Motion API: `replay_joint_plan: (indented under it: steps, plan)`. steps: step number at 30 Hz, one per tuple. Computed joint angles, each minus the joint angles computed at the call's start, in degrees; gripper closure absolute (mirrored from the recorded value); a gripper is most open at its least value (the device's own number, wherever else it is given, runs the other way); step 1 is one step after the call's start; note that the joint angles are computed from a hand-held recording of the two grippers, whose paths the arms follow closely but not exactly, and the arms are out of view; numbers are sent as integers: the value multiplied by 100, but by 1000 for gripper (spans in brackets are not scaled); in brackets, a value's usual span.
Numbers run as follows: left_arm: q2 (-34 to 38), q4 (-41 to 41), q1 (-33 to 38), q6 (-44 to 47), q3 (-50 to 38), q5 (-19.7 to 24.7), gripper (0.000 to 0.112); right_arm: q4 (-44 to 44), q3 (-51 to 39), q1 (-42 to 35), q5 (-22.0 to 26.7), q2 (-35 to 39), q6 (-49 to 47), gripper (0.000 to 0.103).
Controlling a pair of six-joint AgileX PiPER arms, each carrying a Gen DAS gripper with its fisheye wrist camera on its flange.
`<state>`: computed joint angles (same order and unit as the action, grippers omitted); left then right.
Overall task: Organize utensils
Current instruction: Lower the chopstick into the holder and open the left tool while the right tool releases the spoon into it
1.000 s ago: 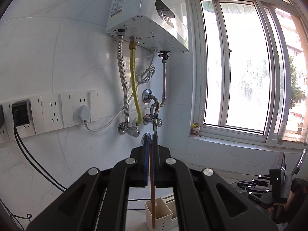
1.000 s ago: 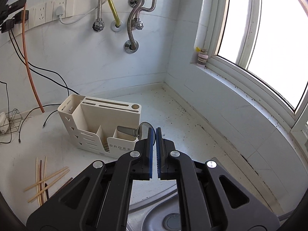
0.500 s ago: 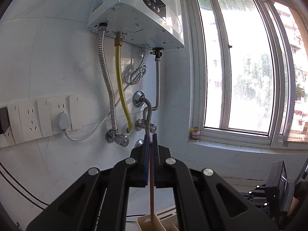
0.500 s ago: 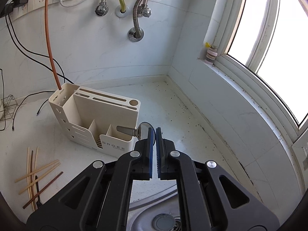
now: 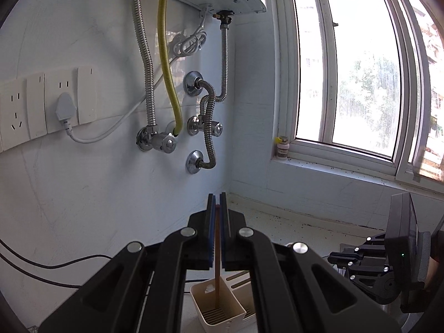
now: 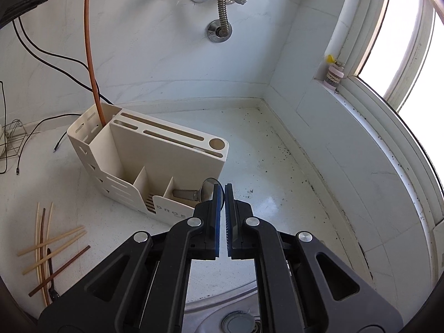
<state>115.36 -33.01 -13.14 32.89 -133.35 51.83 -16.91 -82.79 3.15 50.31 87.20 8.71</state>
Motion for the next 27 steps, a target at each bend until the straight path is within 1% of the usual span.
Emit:
replay_joint_plan:
  steps: [2,6,7,9,11,13,15,17,18,22,24,25,26,27]
  plan:
    - [-27,93,-14,-31,156,-39,110,76,-72,17,-30,105,-57,100]
    - [56,159,29,-163,216,141,110,330,-267,-15,-30,324,-200,99]
    - [76,146,39,-147,250,183,110,377,-248,-30,-85,327,-194,98]
    - [58,291,21,-213,415,109,110,521,-194,-54,-197,307,-280,98]
    - [104,283,47,-205,443,164,110,578,-138,-60,-275,275,-295,97]
    - [62,330,55,-213,578,91,109,711,-34,-104,-403,188,-363,95]
    - [-21,222,96,-123,746,19,104,900,116,-167,-565,43,-472,90]
    - [-141,190,116,-55,944,-148,80,1027,273,-195,-720,-127,-546,90]
    - [-217,145,134,-5,1055,-247,78,1066,324,-192,-759,-203,-569,90]
    - [-566,-205,294,317,1462,-413,77,1321,589,-173,-984,-601,-648,90]
    - [-865,-339,398,487,1814,-576,66,1496,728,-136,-1073,-837,-712,88]
    - [-1049,-405,457,564,2046,-699,57,1565,791,-103,-1105,-947,-741,87]
    - [-1222,-559,543,702,2258,-763,53,1597,847,-50,-1123,-1049,-727,84]
    - [-1390,-664,629,784,2454,-804,53,1631,907,9,-1142,-1148,-695,82]
